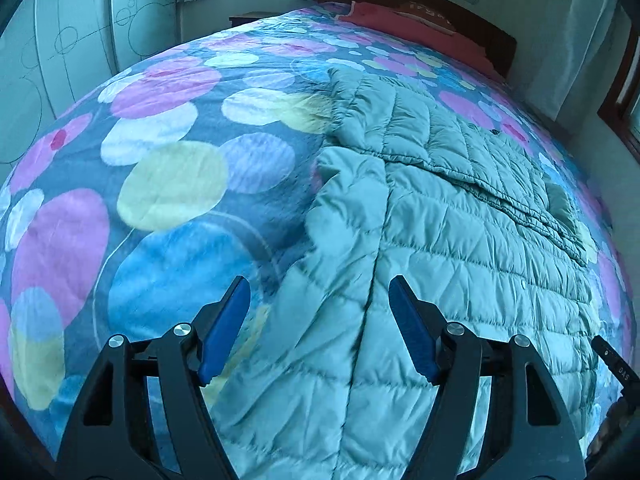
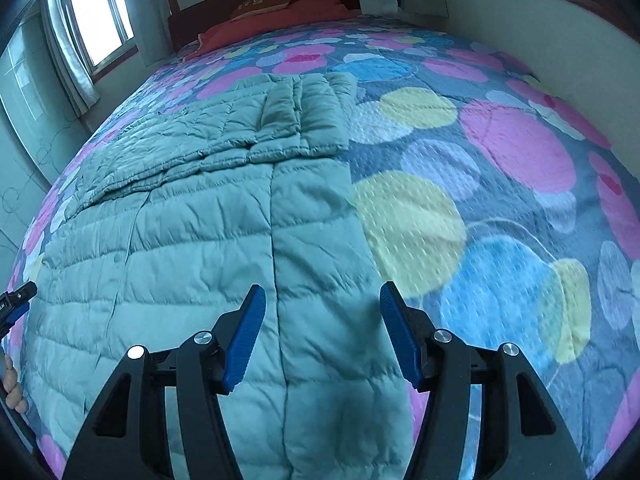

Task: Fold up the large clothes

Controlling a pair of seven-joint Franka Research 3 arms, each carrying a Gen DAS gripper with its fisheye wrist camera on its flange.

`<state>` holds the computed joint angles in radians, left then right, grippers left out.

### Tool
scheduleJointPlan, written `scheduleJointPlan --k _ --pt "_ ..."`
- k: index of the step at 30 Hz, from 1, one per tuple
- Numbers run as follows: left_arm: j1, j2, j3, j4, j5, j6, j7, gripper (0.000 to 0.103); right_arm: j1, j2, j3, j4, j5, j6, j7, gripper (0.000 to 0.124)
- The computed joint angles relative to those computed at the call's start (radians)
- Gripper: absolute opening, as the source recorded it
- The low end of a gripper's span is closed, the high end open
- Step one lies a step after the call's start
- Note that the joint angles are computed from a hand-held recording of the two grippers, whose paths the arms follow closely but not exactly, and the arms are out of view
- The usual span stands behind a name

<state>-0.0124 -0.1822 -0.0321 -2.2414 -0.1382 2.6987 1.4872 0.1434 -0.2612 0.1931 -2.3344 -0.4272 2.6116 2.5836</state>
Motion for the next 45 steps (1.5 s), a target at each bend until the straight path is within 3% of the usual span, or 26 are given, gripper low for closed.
scheduleJointPlan --k 9,16,22,30,35,38,41,43,45 --pt "-0.008 -0.182 0.097 -0.174 -0.113 -0.048 0.034 0.072 0.010 -0.183 0.006 -0.195 0.155 0.017 0.001 0.059" --pt "-0.038 -0.278 0.170 -0.270 -0.286 -0.129 0.052 0.072 0.007 -0.277 0.035 -0.298 0.297 0.058 -0.003 0.059" --pt "-0.095 -0.321 0.222 -0.298 -0.455 -0.151 0.111 0.072 0.029 -0.294 0.052 -0.320 0.373 0.101 -0.031 0.059" --pt "-0.086 -0.321 0.195 -0.310 -0.528 -0.144 0.141 0.069 0.083 -0.286 0.047 -0.349 0.497 0.219 -0.062 0.059" --pt "-0.090 -0.300 0.186 -0.303 -0.538 -0.110 0.156 0.060 0.041 -0.267 0.084 -0.355 0.508 0.285 -0.040 0.058" --pt "-0.107 -0.278 0.195 -0.291 -0.570 -0.101 0.186 0.051 0.025 -0.254 0.095 -0.361 0.518 0.327 -0.024 0.046" --pt "-0.108 -0.263 0.188 -0.286 -0.592 -0.086 0.209 0.041 0.031 -0.240 0.086 -0.361 0.530 0.345 -0.038 0.024" --pt "-0.120 -0.255 0.199 -0.280 -0.622 -0.085 0.248 0.024 0.031 -0.228 0.085 -0.359 0.533 0.355 -0.051 0.011" --pt "-0.135 -0.242 0.223 -0.266 -0.685 -0.116 0.302 0.011 0.020 -0.225 0.097 -0.361 0.529 0.371 -0.053 0.007"
